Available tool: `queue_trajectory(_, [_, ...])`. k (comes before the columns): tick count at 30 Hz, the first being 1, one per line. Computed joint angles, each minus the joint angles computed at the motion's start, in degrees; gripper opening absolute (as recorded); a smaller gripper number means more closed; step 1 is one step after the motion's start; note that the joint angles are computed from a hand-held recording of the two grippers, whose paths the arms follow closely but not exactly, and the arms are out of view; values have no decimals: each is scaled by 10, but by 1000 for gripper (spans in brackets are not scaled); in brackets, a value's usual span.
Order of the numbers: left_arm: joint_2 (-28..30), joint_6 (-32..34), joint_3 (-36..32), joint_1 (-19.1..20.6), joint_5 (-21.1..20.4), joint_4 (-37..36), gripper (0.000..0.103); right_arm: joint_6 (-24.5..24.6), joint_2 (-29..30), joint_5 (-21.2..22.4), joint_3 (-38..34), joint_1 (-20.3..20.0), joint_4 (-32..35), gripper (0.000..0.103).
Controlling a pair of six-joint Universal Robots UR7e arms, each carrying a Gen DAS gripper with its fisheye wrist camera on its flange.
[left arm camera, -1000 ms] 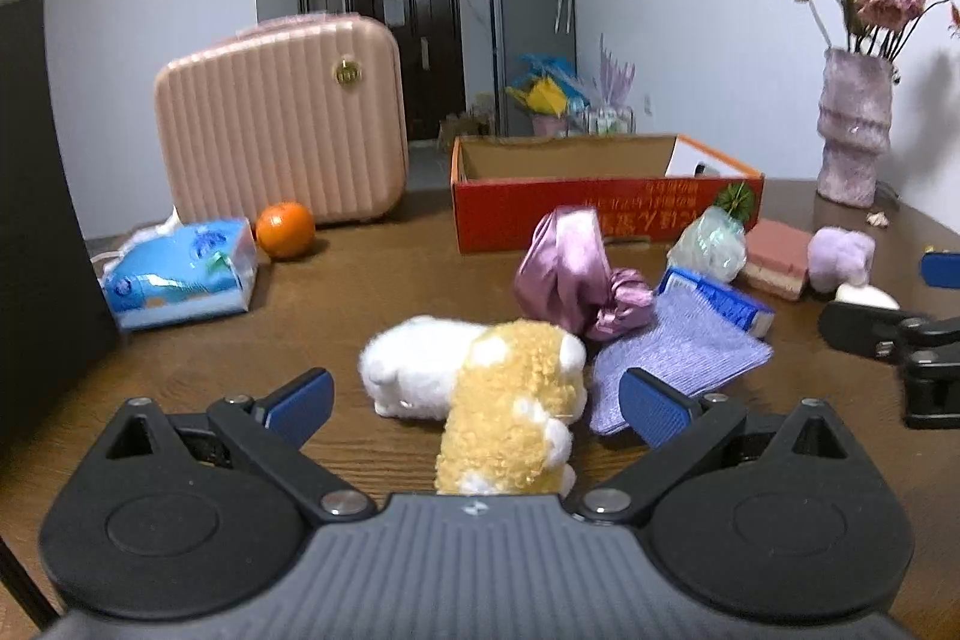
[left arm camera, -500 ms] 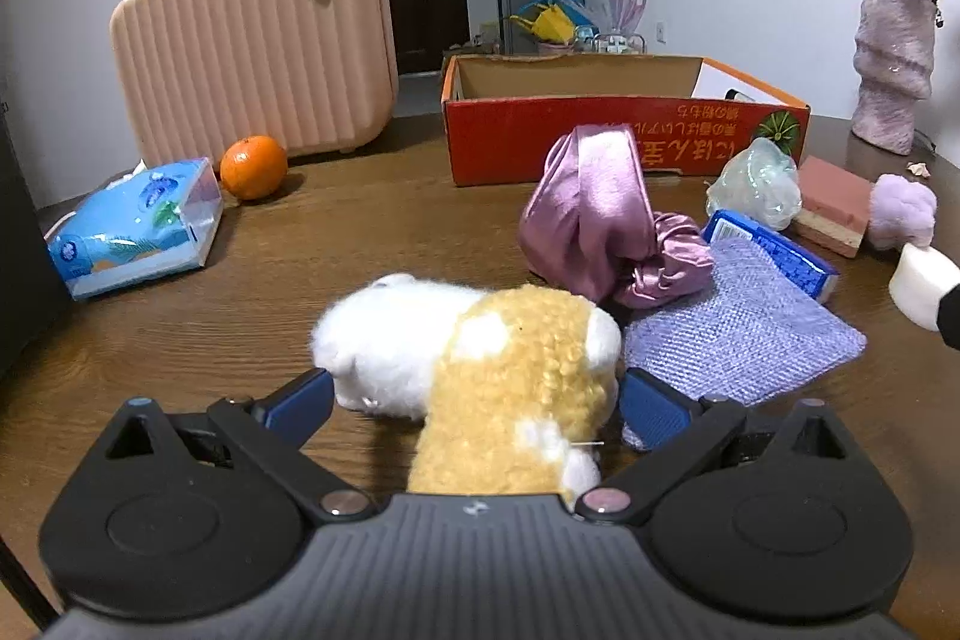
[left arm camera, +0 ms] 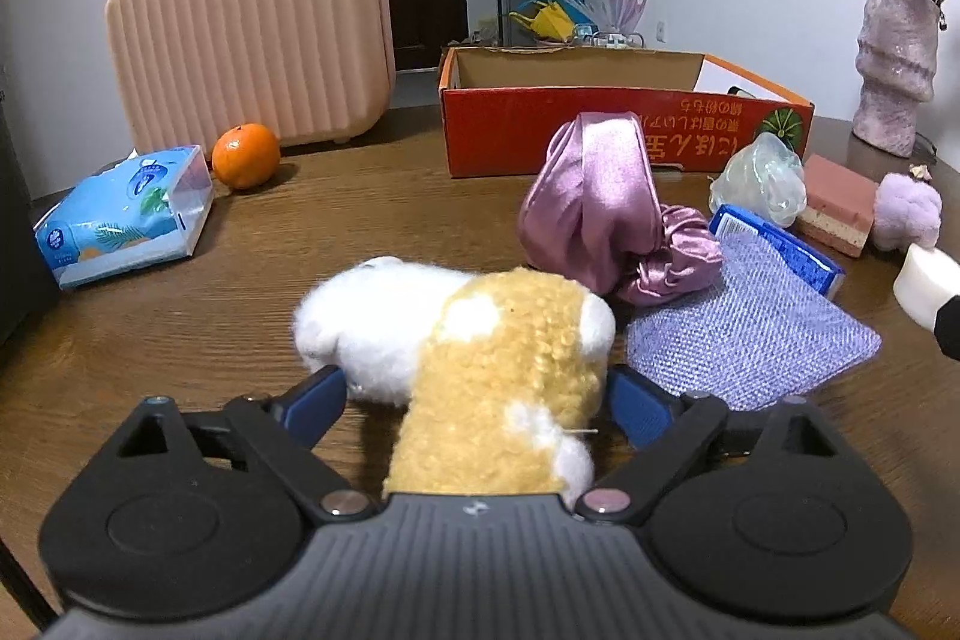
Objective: Organize soft objects
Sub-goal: 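Move the left tool to the yellow-white hamster plush and close on it, then lift the hamster plush with the left tool while the right tool moves toward the purple satin scrunchie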
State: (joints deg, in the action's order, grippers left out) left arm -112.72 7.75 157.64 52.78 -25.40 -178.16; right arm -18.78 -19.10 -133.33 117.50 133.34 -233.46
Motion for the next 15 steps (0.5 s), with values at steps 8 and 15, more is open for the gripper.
queue_trajectory(8, [-10,0,3,-4,-5,28,56,6,0,1,1,-4,-1,103])
queue_trajectory(15, [-14,3,8,-11,8,16,50,8,-1,4,2,-7,0,103])
